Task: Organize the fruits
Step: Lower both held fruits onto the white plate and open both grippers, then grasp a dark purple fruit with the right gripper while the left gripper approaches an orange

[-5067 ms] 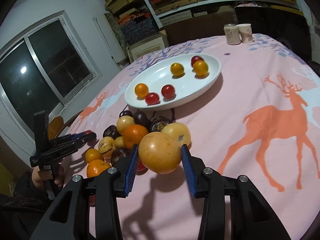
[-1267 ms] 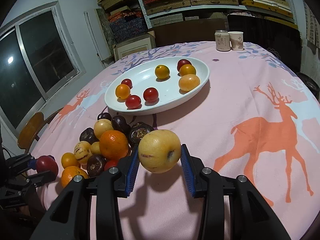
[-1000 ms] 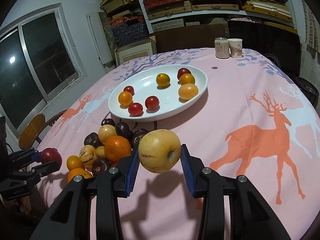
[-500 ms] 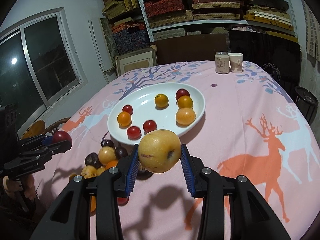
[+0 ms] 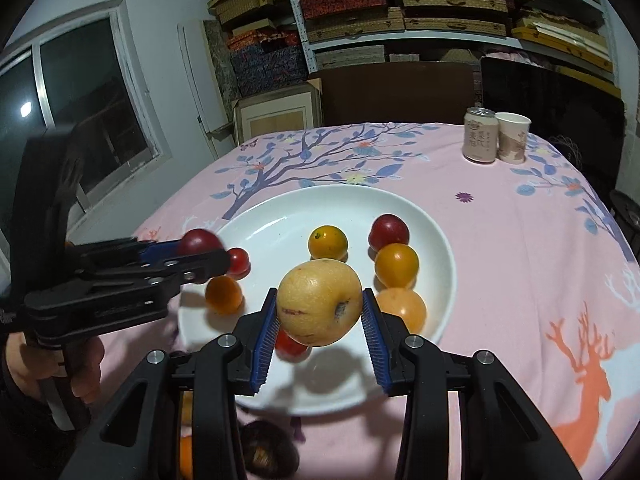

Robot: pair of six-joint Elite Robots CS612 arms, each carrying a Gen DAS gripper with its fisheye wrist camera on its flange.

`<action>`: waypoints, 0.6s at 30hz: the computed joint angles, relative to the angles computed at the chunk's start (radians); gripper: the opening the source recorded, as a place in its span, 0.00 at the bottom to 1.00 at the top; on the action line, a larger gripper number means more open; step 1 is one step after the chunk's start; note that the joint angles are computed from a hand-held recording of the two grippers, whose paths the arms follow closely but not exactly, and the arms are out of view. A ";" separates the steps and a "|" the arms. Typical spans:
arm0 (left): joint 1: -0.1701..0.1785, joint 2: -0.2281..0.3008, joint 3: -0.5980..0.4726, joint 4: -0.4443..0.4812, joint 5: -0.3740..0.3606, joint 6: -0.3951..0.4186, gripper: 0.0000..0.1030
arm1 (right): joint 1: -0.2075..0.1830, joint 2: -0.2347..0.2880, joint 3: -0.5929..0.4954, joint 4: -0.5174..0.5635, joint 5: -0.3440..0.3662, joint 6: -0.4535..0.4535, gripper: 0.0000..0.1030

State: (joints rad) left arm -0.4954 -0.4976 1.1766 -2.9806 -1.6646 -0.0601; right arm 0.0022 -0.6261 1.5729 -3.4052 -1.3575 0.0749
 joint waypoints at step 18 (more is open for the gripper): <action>-0.007 -0.148 0.371 -0.302 0.033 0.109 0.74 | -0.026 -0.016 0.139 -0.207 0.017 0.102 0.73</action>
